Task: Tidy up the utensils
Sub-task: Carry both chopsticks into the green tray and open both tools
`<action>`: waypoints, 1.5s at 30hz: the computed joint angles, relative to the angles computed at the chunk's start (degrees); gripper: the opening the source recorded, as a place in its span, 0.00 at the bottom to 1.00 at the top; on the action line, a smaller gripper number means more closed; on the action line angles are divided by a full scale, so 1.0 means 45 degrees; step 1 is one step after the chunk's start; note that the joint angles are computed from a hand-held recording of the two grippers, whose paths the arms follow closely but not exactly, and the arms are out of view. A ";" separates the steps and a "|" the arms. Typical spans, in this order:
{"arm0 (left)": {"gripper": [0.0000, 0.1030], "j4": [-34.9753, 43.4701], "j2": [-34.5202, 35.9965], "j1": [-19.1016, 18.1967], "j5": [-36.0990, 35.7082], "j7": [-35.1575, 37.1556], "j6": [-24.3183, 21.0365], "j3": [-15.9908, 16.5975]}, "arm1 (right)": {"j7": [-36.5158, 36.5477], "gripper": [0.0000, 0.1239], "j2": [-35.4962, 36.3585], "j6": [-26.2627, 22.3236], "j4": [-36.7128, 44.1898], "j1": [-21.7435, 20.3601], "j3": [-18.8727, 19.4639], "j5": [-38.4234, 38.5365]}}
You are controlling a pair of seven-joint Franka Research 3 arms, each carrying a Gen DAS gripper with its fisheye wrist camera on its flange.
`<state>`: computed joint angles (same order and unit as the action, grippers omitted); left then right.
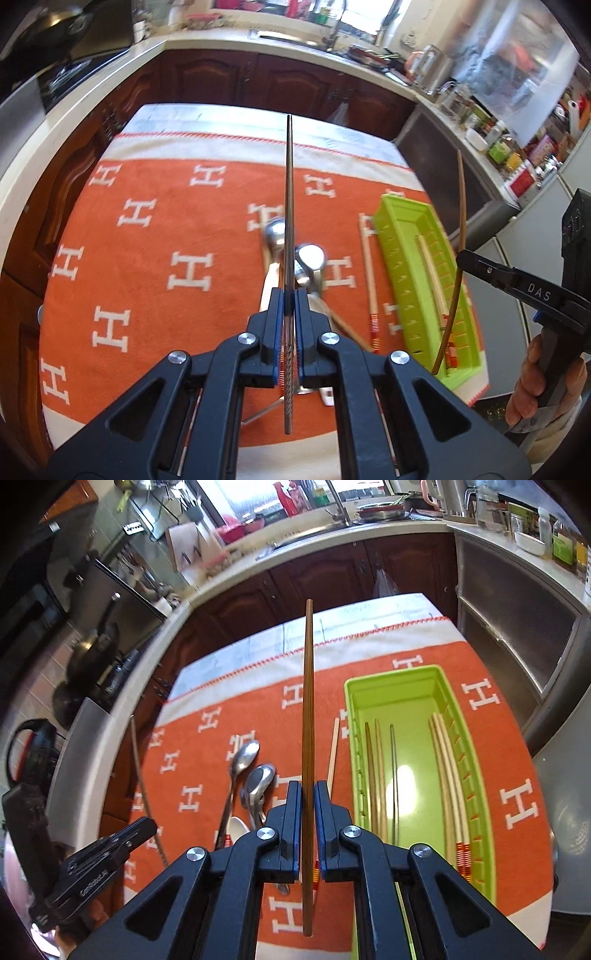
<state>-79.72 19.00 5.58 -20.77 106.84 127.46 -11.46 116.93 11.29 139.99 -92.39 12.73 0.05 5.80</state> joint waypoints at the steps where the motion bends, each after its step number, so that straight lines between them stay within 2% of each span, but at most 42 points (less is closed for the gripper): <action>1: 0.03 0.0051 -0.0057 -0.0046 -0.0017 0.0034 -0.0041 -0.0061 | -0.0201 0.05 -0.0262 0.0041 -0.0220 -0.0081 -0.0009 0.0107; 4: 0.03 0.0449 -0.0020 -0.0253 -0.0095 0.0087 -0.0363 -0.0224 | -0.0952 0.05 -0.1043 0.0005 -0.0932 -0.0319 -0.0016 0.0323; 9: 0.03 0.1273 0.0305 -0.0765 -0.0138 -0.0027 -0.1156 -0.0503 | -0.1273 0.05 -0.1914 -0.0364 -0.1816 -0.0598 -0.0116 -0.0329; 14: 0.03 0.2282 0.0957 -0.1494 0.0085 -0.0341 -0.1914 -0.0787 | -0.1414 0.05 -0.2315 -0.0755 -0.2442 -0.0840 -0.0099 -0.0788; 21: 0.03 0.3504 0.2067 -0.2408 0.0697 -0.1012 -0.2635 -0.1004 | -0.1584 0.05 -0.2418 -0.0646 -0.3112 -0.1137 -0.0148 -0.0660; 30: 0.03 0.4057 0.2874 -0.2947 0.1514 -0.1456 -0.2790 -0.1031 | -0.2050 0.07 -0.1854 -0.0730 -0.3038 -0.1310 -0.0214 -0.0101; 35: 0.04 0.4076 0.2974 -0.2916 0.1614 -0.1506 -0.2701 -0.1054 | -0.2032 0.23 -0.1651 -0.0500 -0.3135 -0.1274 -0.0252 -0.0200; 41: 0.04 0.3502 0.2529 -0.2778 0.1688 -0.1143 -0.2420 -0.1072 | -0.1989 0.23 -0.1629 -0.0153 -0.3213 -0.1172 -0.0204 -0.0113; 42: 0.05 0.3284 0.2359 -0.2747 0.1706 -0.1030 -0.2290 -0.1062 | -0.1867 0.23 -0.1689 -0.0137 -0.3234 -0.1125 -0.0182 -0.0161; 45: 0.24 0.2392 0.1706 -0.2567 0.1691 -0.0580 -0.1689 -0.1006 | -0.1822 0.23 -0.1756 0.0049 -0.3285 -0.1074 -0.0146 -0.0035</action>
<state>-68.96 26.68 -5.98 -13.16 104.23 119.86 -15.99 108.73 3.39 140.21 -107.18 7.89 -0.61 5.65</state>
